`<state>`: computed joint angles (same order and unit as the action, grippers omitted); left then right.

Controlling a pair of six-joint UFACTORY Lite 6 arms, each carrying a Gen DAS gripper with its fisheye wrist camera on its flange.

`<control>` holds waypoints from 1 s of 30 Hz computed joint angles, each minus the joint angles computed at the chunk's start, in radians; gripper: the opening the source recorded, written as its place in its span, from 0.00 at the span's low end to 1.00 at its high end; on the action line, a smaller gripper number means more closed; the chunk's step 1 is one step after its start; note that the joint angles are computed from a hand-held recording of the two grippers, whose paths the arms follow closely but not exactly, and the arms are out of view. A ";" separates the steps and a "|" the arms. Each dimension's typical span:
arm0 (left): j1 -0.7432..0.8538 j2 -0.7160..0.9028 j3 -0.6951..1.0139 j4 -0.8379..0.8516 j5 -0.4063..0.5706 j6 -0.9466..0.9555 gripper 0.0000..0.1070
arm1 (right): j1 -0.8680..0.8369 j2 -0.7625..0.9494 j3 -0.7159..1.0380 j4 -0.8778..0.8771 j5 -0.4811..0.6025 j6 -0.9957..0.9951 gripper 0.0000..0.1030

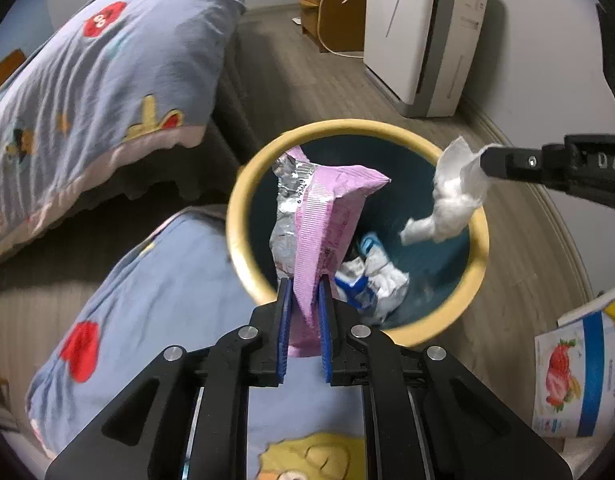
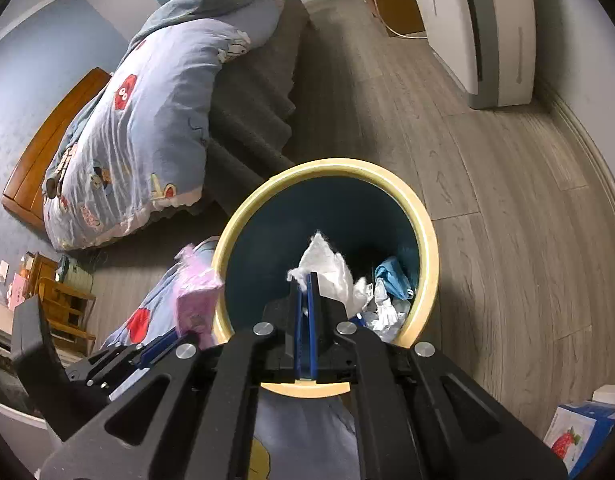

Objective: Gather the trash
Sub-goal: 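Carry the pink wrapper and tissue over the bin and release both, then move both grippers back to the cushion toward the medicine box and mask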

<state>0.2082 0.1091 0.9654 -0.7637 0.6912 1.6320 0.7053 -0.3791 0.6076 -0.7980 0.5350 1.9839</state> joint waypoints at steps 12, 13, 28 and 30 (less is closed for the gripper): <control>0.069 -0.039 0.015 -0.076 0.063 0.005 0.84 | 0.005 0.027 0.033 0.014 0.044 0.015 0.84; 0.089 -0.049 0.016 -0.077 0.072 0.009 0.85 | 0.012 0.036 0.043 0.017 0.054 0.009 0.89; 0.646 0.194 0.443 -0.018 0.359 0.116 0.91 | 0.191 0.422 0.471 0.057 0.185 -0.216 0.94; 0.711 0.270 0.539 -0.012 0.375 0.123 0.91 | 0.219 0.494 0.554 0.070 0.197 -0.256 0.94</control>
